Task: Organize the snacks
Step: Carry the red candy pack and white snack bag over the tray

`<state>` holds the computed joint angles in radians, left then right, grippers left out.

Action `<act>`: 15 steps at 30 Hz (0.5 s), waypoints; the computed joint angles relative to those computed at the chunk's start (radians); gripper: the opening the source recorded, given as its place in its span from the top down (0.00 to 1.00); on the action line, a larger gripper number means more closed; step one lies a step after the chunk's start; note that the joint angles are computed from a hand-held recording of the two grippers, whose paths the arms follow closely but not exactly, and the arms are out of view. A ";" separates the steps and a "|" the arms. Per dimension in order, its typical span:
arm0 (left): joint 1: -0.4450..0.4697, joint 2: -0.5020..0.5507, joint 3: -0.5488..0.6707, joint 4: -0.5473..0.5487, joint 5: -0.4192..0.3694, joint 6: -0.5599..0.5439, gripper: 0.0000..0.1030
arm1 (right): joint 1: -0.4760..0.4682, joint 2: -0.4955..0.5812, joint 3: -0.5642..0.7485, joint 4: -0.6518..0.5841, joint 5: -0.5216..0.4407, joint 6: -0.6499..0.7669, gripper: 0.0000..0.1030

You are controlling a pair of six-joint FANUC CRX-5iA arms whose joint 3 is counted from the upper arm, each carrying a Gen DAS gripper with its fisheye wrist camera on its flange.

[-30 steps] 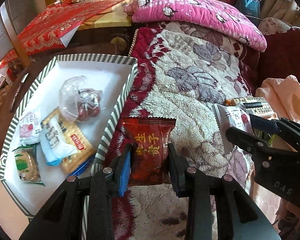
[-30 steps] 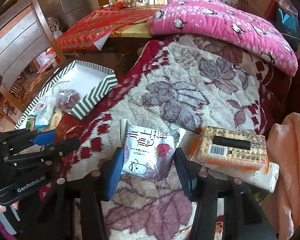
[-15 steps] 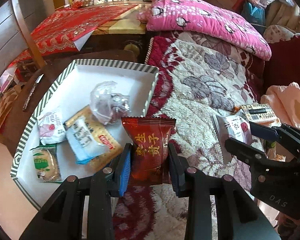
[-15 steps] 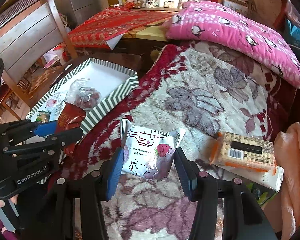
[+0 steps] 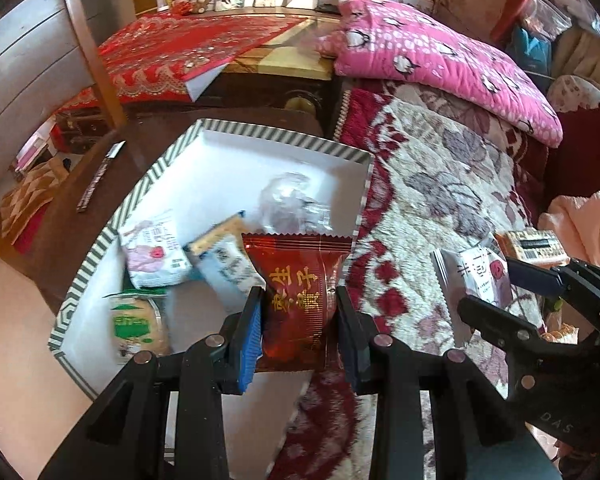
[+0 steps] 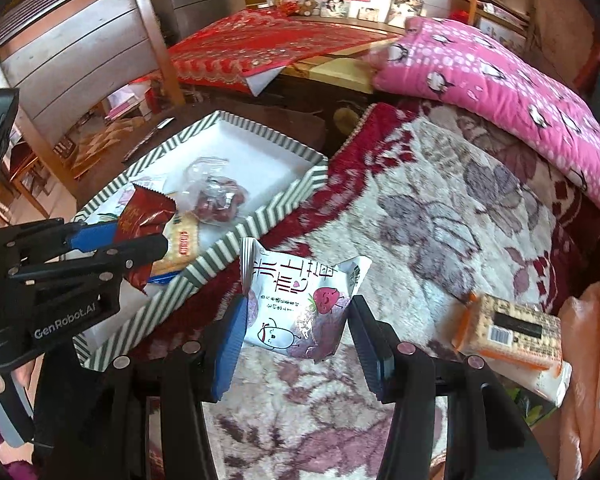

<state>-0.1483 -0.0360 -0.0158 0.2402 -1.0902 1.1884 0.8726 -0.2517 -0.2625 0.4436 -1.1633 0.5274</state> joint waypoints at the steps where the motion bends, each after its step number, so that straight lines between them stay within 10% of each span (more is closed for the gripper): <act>1: 0.005 0.000 0.001 0.000 0.000 0.001 0.68 | 0.001 0.009 0.010 0.000 0.002 0.008 0.46; 15: 0.131 0.009 0.011 -0.021 -0.002 0.008 0.68 | 0.000 0.160 0.171 -0.067 0.041 0.181 0.46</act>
